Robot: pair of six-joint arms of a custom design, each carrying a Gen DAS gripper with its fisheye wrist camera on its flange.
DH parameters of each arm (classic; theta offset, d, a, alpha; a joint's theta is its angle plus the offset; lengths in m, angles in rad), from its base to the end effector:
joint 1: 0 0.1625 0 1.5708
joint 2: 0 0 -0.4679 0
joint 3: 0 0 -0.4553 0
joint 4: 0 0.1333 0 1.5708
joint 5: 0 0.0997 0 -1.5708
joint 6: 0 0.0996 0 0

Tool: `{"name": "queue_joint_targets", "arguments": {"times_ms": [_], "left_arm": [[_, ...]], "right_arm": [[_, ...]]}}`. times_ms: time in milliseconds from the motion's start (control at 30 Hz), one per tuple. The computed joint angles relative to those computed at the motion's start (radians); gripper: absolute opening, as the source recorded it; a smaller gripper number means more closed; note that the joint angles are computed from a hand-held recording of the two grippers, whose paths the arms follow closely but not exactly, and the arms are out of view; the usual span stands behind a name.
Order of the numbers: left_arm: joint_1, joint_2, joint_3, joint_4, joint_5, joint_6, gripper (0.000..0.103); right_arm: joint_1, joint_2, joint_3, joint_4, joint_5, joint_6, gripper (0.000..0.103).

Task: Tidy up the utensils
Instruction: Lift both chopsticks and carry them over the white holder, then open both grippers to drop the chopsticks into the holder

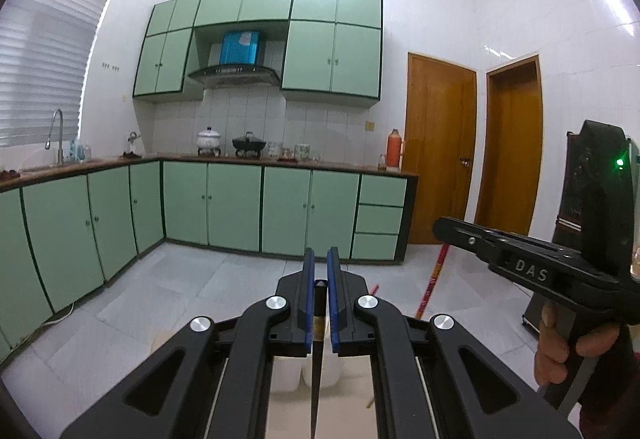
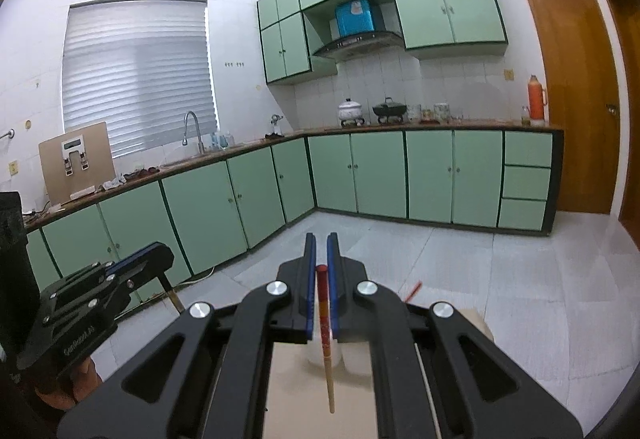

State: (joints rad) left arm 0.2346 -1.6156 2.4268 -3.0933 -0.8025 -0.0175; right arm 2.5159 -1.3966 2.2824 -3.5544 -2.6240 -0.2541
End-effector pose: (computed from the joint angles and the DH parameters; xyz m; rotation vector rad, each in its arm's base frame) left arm -0.3564 -0.2934 0.3106 1.2903 2.3051 -1.4179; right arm 0.3990 -0.2306 0.3370 0.5435 -2.0600 1.5504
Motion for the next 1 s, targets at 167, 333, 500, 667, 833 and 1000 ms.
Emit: {"name": "queue_joint_targets", "arguments": {"times_ms": [167, 333, 500, 667, 833, 1000], "left_arm": [[0.053, 0.088, -0.075, -0.093, -0.043, 0.084, 0.006], [0.099, 0.175, -0.144, -0.178, -0.078, 0.157, 0.006], [0.143, 0.274, -0.208, -0.287, -0.100, 0.238, 0.006], [0.193, 0.359, -0.243, -0.366, -0.113, 0.267, 0.006], [0.248, 0.415, -0.243, -0.362, -0.121, 0.230, 0.006], [0.284, 0.418, -0.232, -0.289, -0.122, 0.169, 0.006]], "right_arm": [[-0.041, 0.025, -0.069, -0.044, 0.037, -0.101, 0.004], [-0.093, 0.042, -0.120, -0.078, 0.080, -0.171, 0.005], [-0.144, 0.065, -0.151, -0.139, 0.126, -0.247, 0.004], [-0.206, 0.079, -0.150, -0.168, 0.171, -0.255, 0.004], [-0.259, 0.085, -0.118, -0.156, 0.196, -0.207, 0.005], [-0.293, 0.099, -0.083, -0.139, 0.212, -0.149, 0.005]]}}
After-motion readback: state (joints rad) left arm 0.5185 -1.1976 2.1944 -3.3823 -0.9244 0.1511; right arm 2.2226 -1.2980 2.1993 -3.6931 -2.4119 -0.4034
